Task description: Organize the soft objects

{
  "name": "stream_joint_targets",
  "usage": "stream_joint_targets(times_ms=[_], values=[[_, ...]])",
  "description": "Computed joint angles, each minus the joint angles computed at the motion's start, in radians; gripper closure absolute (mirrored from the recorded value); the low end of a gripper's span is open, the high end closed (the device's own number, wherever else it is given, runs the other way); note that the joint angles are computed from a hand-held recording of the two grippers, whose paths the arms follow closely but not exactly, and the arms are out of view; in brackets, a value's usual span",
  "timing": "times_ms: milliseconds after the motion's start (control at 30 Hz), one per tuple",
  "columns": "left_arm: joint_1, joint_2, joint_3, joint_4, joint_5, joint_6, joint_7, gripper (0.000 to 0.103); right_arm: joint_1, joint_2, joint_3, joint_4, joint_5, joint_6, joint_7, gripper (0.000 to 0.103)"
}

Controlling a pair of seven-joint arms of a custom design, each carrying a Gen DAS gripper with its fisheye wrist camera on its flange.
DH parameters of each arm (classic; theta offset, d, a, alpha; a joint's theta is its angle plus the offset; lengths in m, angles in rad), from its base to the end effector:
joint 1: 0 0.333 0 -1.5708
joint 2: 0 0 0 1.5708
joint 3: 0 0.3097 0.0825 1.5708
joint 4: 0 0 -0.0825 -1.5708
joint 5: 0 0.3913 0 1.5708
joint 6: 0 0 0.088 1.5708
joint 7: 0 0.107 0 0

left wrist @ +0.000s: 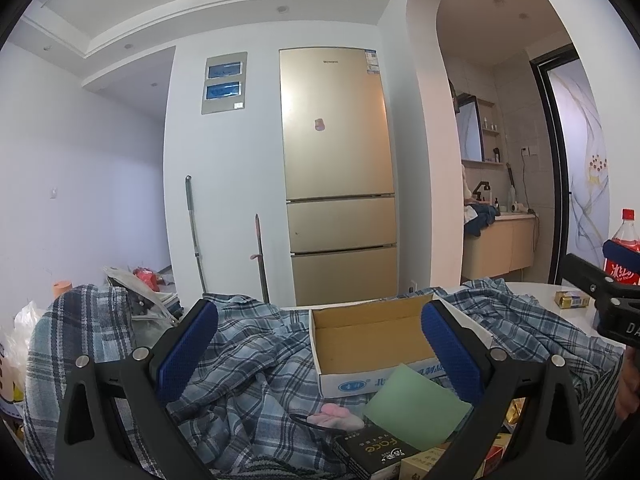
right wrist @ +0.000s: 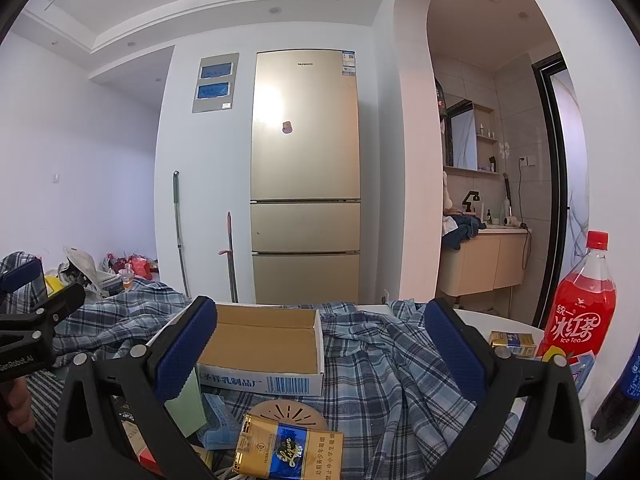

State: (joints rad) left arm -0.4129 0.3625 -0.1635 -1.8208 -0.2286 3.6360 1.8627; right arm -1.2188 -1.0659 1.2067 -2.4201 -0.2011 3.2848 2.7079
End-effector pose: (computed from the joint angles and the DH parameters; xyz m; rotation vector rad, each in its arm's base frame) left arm 0.5853 -0.3253 0.5089 -0.9803 1.6719 -1.4270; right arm 0.4892 0.1525 0.5167 -1.0660 1.5877 -1.4551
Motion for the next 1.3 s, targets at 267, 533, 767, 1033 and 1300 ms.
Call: stream_joint_targets(times_ms=[267,533,767,1033,1300], values=[[-0.008,0.003,-0.001,-0.002,-0.001,0.02,0.012,0.0,-0.004,-0.021,0.006,0.007,-0.004,-0.01,-0.005,0.0],[0.026,-0.007,-0.029,-0.026,0.069,0.04,-0.028,0.0,-0.009,-0.014,0.009,0.008,-0.005,0.004,-0.003,0.0],[0.083,-0.019,-0.066,-0.052,0.183,0.067,-0.117,0.0,-0.012,-0.025,0.016,0.008,-0.008,0.02,-0.021,0.0],[0.138,-0.037,-0.093,-0.057,0.354,0.023,-0.229,0.0,-0.013,0.023,0.02,0.024,-0.01,0.02,-0.061,0.0],[0.355,-0.11,-0.238,-0.06,0.712,-0.111,-0.586,0.0,0.142,0.143,-0.121,0.019,-0.027,-0.125,-0.065,0.0]])
